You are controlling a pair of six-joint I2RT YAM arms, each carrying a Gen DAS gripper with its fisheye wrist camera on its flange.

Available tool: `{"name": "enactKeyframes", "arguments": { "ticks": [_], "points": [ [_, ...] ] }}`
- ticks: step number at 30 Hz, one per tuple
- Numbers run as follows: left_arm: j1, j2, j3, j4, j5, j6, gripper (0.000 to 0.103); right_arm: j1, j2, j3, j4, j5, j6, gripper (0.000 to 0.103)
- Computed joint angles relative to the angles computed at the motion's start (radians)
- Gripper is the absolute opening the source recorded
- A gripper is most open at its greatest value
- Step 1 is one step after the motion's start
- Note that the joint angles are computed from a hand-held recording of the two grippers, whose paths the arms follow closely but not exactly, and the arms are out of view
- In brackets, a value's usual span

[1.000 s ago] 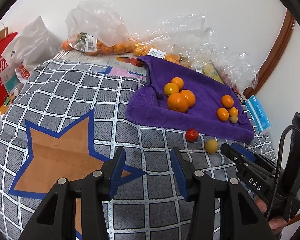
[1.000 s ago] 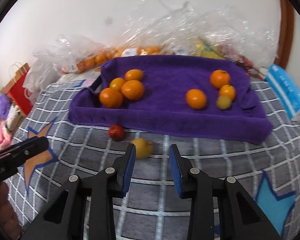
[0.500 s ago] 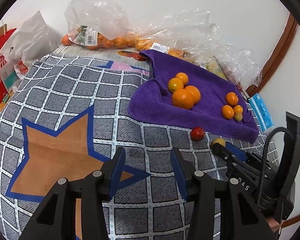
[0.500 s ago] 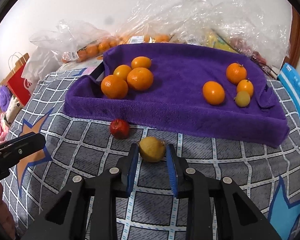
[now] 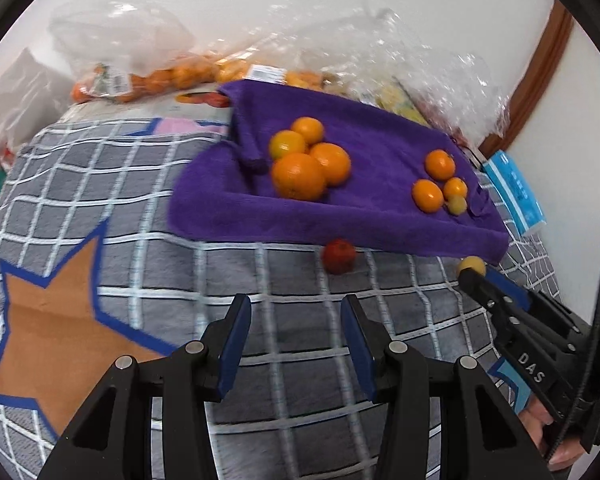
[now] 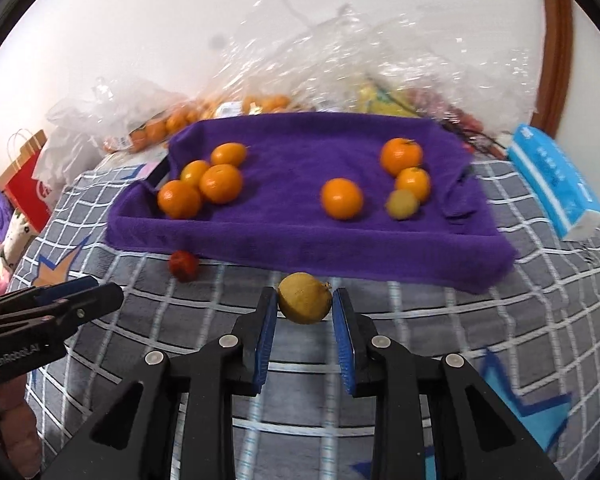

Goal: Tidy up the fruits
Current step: 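Close the left tool on the small red apple while the right tool lifts the citrus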

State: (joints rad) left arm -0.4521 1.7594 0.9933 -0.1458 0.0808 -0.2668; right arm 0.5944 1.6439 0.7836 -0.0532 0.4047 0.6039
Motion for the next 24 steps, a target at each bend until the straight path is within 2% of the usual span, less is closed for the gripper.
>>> {"name": "enactKeyframes", "arguments": {
  "ticks": [8, 19, 24],
  "points": [
    [-0.06, 0.099, 0.104, -0.027, -0.037, -0.006, 0.044, -0.069, -0.097, -0.109, 0.035, -0.01, -0.03, 0.028],
    [-0.096, 0.219, 0.249, -0.072, -0.079, -0.069, 0.044, -0.14, -0.117, -0.155, 0.068, -0.062, -0.043, 0.028],
    [-0.11, 0.244, 0.272, -0.069, -0.128, -0.088, 0.033, -0.149, -0.114, -0.156, 0.073, -0.069, -0.049, 0.028]
  ]
}}
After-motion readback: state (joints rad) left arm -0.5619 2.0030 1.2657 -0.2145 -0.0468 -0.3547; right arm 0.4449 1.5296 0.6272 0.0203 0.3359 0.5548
